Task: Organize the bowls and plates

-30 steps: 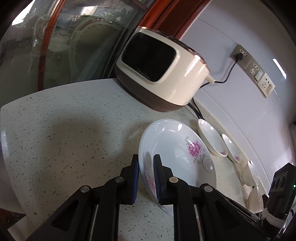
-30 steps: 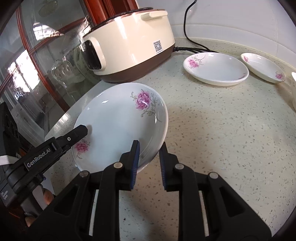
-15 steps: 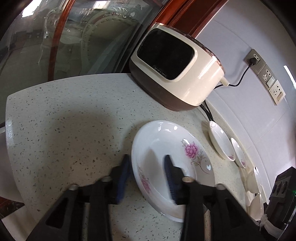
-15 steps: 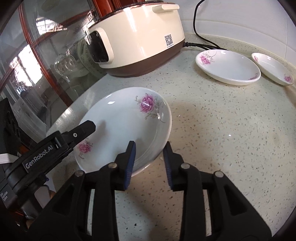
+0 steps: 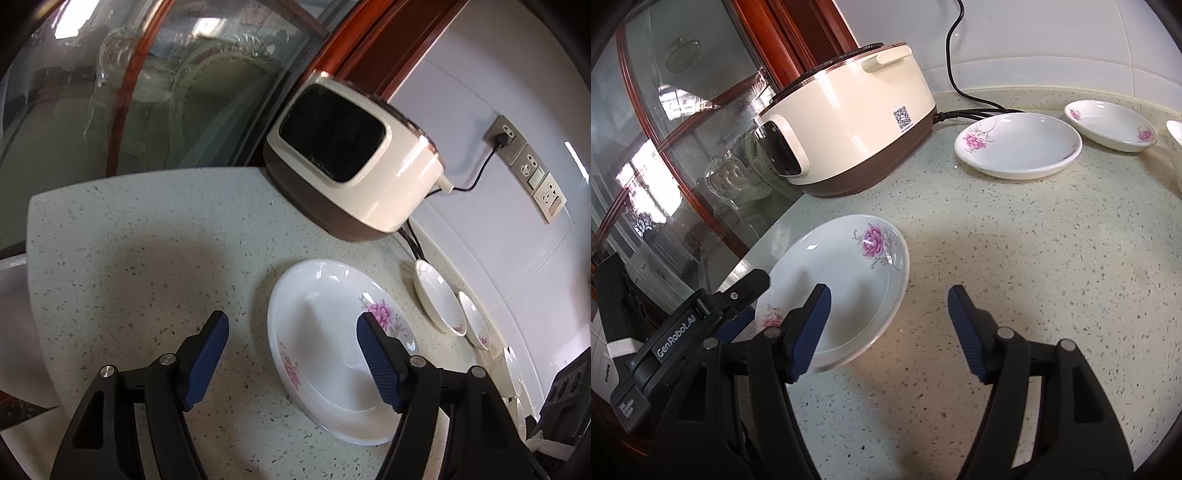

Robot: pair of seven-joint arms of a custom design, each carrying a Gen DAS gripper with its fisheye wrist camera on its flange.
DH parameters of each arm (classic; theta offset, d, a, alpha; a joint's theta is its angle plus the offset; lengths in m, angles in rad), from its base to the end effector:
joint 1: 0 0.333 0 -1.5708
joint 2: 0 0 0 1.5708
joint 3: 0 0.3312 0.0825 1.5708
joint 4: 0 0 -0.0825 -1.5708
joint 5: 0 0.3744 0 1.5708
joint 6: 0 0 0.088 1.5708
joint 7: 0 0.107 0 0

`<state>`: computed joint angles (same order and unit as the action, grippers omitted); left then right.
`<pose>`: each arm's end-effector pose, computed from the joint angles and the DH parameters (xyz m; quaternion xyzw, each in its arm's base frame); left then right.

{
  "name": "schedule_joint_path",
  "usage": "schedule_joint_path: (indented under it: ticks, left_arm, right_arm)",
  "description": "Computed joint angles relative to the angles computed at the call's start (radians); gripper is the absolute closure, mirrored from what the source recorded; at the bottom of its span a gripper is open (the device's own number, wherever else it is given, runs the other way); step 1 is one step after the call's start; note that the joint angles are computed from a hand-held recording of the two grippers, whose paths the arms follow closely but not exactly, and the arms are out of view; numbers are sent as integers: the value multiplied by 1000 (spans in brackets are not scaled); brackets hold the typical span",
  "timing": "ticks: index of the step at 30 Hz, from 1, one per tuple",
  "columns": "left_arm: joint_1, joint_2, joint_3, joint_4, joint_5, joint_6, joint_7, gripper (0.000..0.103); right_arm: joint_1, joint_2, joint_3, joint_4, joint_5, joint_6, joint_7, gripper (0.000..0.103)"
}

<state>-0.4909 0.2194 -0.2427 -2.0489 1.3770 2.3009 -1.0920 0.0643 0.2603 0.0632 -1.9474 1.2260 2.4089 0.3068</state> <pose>0.4591 -0.3787 0.3726 -0.8464 0.2652 -0.3800 0.2627 0.6195 0.0830 0.3919 -0.7719 0.4592 0.0154 0.4394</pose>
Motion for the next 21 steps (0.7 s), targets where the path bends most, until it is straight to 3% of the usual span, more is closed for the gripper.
schedule_joint_path:
  ticks: [7, 10, 12, 15, 17, 21]
  left_arm:
    - [-74, 12, -25, 61, -19, -232, 80, 24]
    - [-128, 27, -34, 122, 34, -378, 126, 11]
    - [-144, 46, -32, 172, 73, -403, 177, 0]
    - [-144, 75, -17, 244, 108, -350, 260, 0]
    - [-124, 106, -1, 314, 115, -247, 317, 0]
    - [-99, 202, 43, 481, 54, -124, 392, 0]
  right_arm:
    - [-40, 32, -16, 42, 0, -81, 83, 33]
    - [-49, 46, -22, 60, -16, -72, 117, 32]
    - [-46, 53, -27, 74, -50, -43, 145, 29]
    - [-45, 69, -29, 101, -99, 7, 164, 28]
    - [-45, 91, -31, 131, -125, 48, 195, 26]
    - [-66, 166, -27, 226, -156, 83, 300, 24]
